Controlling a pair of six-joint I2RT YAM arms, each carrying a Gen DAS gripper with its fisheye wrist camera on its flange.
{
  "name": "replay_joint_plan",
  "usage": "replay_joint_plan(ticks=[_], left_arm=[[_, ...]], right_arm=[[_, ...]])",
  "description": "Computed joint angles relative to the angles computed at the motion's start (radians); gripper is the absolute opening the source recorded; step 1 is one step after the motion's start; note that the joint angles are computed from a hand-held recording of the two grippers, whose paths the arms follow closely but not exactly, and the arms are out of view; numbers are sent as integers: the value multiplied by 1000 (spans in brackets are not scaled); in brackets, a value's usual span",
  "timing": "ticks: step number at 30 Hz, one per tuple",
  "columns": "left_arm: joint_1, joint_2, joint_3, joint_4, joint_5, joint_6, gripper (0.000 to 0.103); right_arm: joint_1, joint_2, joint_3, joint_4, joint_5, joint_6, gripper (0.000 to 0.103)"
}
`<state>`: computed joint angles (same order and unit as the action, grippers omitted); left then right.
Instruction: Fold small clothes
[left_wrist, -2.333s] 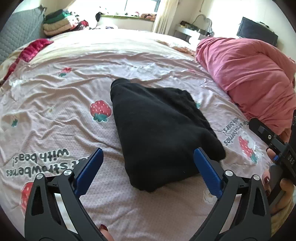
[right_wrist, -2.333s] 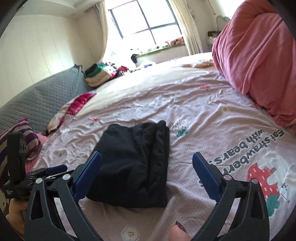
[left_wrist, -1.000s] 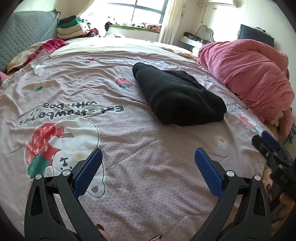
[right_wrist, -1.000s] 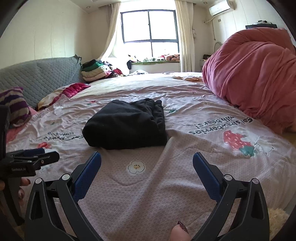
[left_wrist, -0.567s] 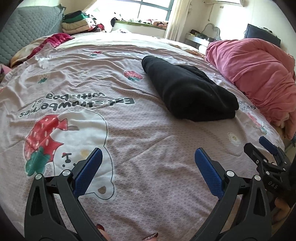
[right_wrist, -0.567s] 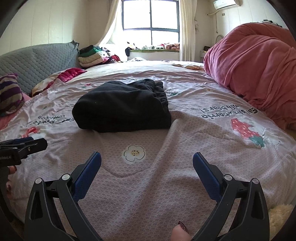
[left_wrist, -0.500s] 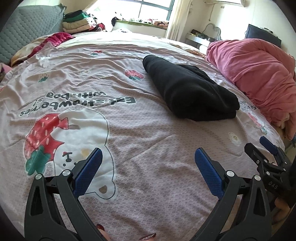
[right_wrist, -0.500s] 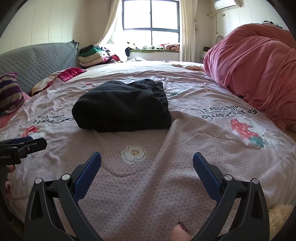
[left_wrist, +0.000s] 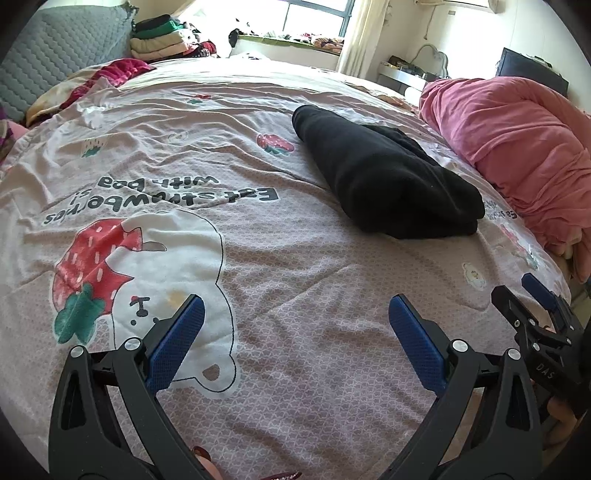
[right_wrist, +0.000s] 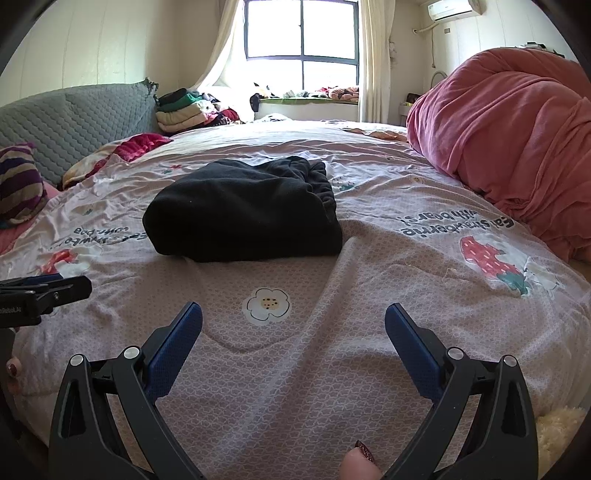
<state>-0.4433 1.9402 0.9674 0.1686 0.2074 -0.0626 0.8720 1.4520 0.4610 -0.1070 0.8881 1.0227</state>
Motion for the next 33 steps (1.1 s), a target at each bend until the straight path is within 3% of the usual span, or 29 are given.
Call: replay_joint_plan(ticks=[33], left_arm=[[-4,-4,8,-15,-55,10,94]], right_arm=[[-11,-6,-1,-10,-2,-1,98]])
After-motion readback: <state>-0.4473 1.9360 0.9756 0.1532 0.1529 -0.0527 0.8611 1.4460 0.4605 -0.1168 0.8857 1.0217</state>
